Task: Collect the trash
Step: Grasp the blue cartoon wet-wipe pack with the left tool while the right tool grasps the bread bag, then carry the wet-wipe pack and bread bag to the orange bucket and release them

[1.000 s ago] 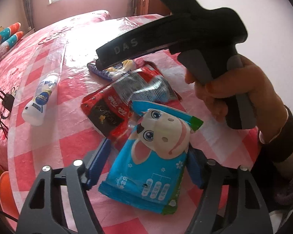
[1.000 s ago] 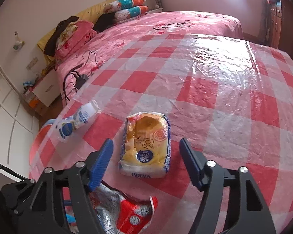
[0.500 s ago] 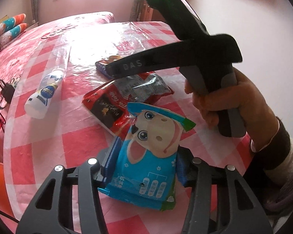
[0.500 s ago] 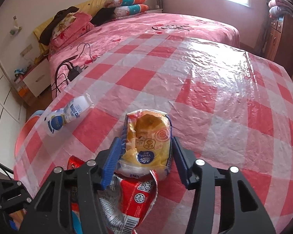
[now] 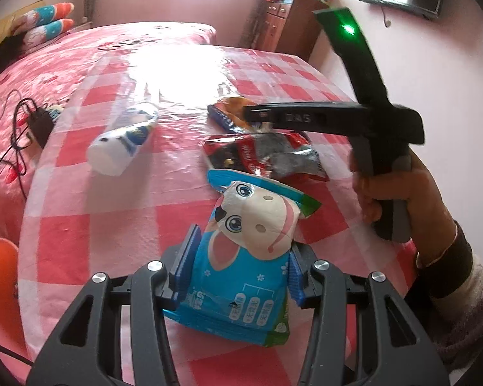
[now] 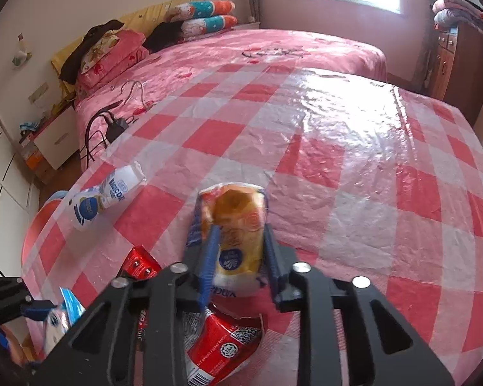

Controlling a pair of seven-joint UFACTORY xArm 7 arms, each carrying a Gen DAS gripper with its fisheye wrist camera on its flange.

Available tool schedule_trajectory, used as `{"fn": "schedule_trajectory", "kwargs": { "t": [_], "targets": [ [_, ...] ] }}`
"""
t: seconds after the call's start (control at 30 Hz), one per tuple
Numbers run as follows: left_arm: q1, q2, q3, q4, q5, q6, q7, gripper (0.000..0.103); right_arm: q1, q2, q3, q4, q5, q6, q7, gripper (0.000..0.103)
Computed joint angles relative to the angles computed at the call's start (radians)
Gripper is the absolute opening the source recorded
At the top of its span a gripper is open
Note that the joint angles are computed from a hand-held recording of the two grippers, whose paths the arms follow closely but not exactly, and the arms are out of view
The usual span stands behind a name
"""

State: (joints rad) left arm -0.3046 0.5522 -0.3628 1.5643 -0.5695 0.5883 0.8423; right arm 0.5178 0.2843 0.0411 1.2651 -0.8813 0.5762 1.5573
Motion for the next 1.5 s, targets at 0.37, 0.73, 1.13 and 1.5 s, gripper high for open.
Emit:
{"fn": "schedule_trajectory", "kwargs": {
  "t": [0.37, 0.73, 1.13, 1.5],
  "targets": [
    [0.026, 0.011, 0.008, 0.003, -0.011, -0.027, -0.033, 0.05, -0.025, 0.01, 0.006, -0.005, 0.095, -0.081, -0.031, 0.038],
    [0.07, 0.011, 0.0, -0.007, -0.047, -0.05, -0.037, 0.05, 0.066, 0.154, -0.012, 0.236, 0.177, 0.2, -0.222, 0.063],
    [0.131, 0.017, -0.012, -0.014, -0.124, -0.055, -0.005, 0.05, 0.102, 0.142, -0.03, 0.236, 0.107, 0.205, -0.178, 0.027],
    [0.175, 0.017, -0.011, -0.02, -0.199, -0.067, 0.036, 0.05, 0.142, 0.156, -0.031, 0.295, 0.046, 0.266, -0.136, 0.024]
  ]
}}
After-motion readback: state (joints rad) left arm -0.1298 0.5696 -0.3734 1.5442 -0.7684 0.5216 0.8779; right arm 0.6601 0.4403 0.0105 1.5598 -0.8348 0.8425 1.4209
